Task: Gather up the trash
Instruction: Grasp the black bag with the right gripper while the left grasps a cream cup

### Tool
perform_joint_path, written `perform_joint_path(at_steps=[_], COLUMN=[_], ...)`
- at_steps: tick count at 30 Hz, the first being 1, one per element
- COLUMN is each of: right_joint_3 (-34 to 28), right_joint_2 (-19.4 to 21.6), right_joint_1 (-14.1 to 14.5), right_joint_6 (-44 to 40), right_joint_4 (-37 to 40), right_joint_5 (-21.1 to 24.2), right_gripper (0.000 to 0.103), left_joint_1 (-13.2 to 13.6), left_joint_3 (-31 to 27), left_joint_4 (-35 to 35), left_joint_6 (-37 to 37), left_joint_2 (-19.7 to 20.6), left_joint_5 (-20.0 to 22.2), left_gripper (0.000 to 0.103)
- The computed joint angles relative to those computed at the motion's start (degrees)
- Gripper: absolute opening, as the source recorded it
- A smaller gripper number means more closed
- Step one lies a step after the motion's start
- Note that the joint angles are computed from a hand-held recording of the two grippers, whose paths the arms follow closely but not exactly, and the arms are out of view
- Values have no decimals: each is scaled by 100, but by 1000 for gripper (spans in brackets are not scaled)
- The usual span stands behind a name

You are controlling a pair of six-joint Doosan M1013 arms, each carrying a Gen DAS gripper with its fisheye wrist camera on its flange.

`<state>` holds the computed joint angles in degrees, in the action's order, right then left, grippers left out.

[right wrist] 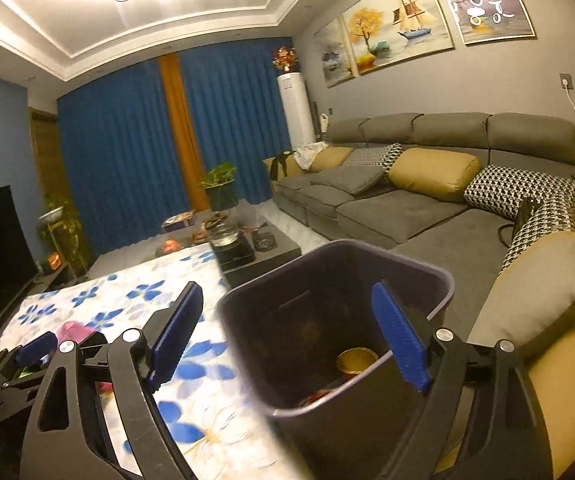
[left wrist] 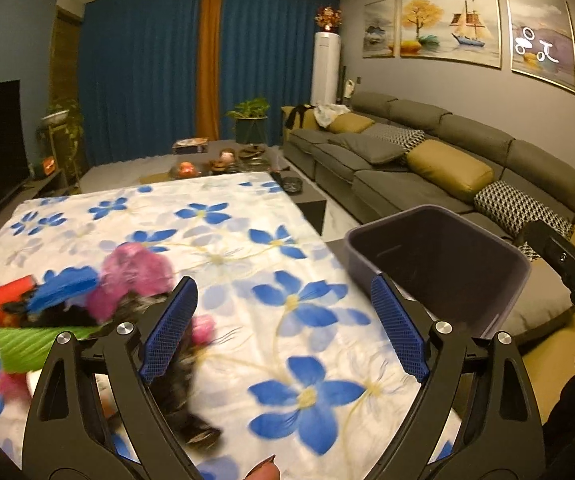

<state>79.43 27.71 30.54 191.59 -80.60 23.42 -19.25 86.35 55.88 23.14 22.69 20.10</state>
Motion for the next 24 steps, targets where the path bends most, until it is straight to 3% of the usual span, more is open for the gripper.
perform_joint_path(at_steps=[7, 13, 24], right_joint_3=[183, 195, -57], right_joint_2=[-97, -56, 165], right_joint_1=[222, 491, 850], right_joint_6=[325, 148, -429], right_joint_4=[-346, -370, -194], right_joint_5=[-100, -139, -334], right_gripper=[84, 84, 84], left_joint_1=[65, 203, 638], left_joint_3=[612, 1139, 1960], left_joint_4=[1324, 1855, 2527], left_joint_6=[-1393, -2000, -3057], left_joint_2=[-405, -724, -1253], left_joint_5=[206, 463, 380], left_gripper=[87, 87, 87])
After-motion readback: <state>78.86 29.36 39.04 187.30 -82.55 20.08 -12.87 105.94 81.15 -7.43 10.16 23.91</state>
